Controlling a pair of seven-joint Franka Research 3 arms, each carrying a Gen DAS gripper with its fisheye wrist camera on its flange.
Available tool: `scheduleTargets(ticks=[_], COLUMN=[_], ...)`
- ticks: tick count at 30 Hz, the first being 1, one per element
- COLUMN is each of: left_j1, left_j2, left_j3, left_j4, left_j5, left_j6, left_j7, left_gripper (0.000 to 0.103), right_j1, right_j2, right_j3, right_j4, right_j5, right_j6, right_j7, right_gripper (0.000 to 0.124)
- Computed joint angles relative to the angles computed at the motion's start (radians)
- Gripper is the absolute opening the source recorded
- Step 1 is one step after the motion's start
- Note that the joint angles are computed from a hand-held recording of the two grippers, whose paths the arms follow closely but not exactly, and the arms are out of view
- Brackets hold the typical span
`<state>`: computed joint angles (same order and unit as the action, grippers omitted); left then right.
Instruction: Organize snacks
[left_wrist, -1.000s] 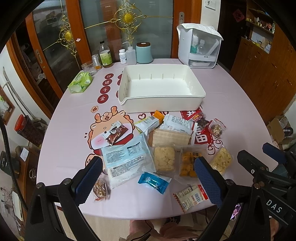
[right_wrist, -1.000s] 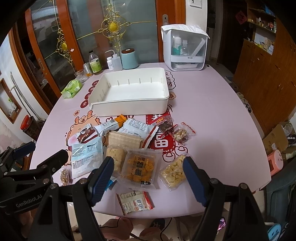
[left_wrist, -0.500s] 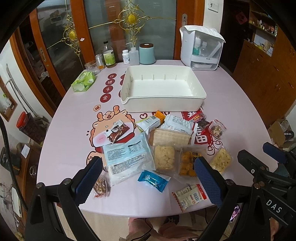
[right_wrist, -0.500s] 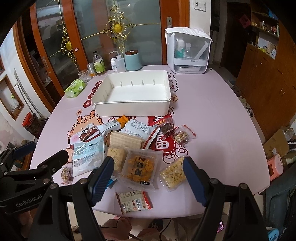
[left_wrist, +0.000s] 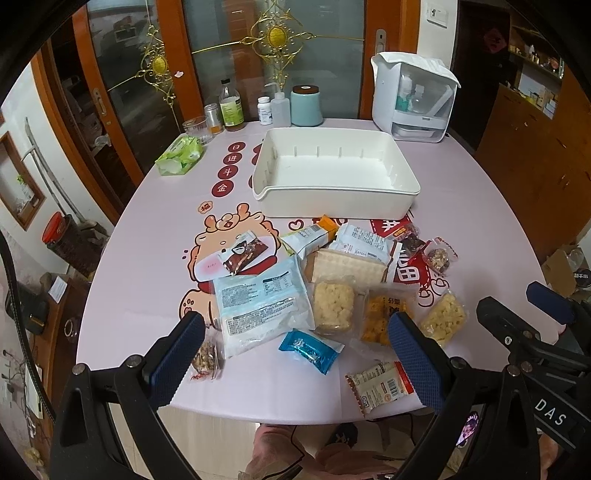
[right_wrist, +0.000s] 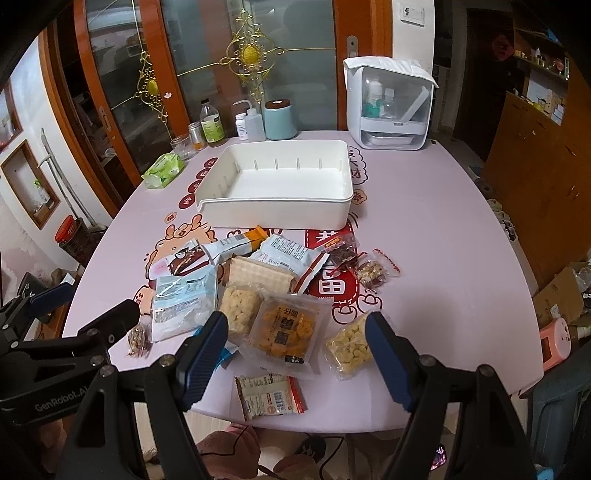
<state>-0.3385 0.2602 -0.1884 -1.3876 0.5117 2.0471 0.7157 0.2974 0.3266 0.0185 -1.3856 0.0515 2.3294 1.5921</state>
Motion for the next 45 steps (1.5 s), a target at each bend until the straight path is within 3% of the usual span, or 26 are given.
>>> scheduleTargets(ticks=[11,19,28,34,45], left_j1=[0.003,0.051,0.156,0.229,0.318], left_j2=[-0.048,-0.082,-0.14,-0.132,0.032], left_j3=[-0.01,-0.006,0.019,0.039,0.03], left_j4=[-0.075,-0.131,-0.246,-0.289,-0.252], left_j5=[-0.003,-0.055,-0.159,-0.272,-0.501], left_j6=[0.011,0.07,0.119,0.12,-0.013], left_j7=[-0.047,-0.003,0.183,0.326,0.575], left_gripper=[0.099,0.099,0.099,0.099,0.099], right_j1=[-0.001,0.019,0.033,0.034,0.04], right_j2=[-0.04,-0.011,0.076,0.12,0.191], right_j3=[0.007,-0.012,-0.011,-0.01,-0.006], right_j4=[-0.063,-0.023,0.063,0.089,0.069], right_j5=[0.012,-0.04,-0.01,0.036,0.098], right_j6=[0.014,-0.049,-0.224,-0.292,-0.334], right_j7=[-0.025,0.119,0.308,0.46,0.709], right_gripper=[0.078,0.078,0.077,0.077,0.077])
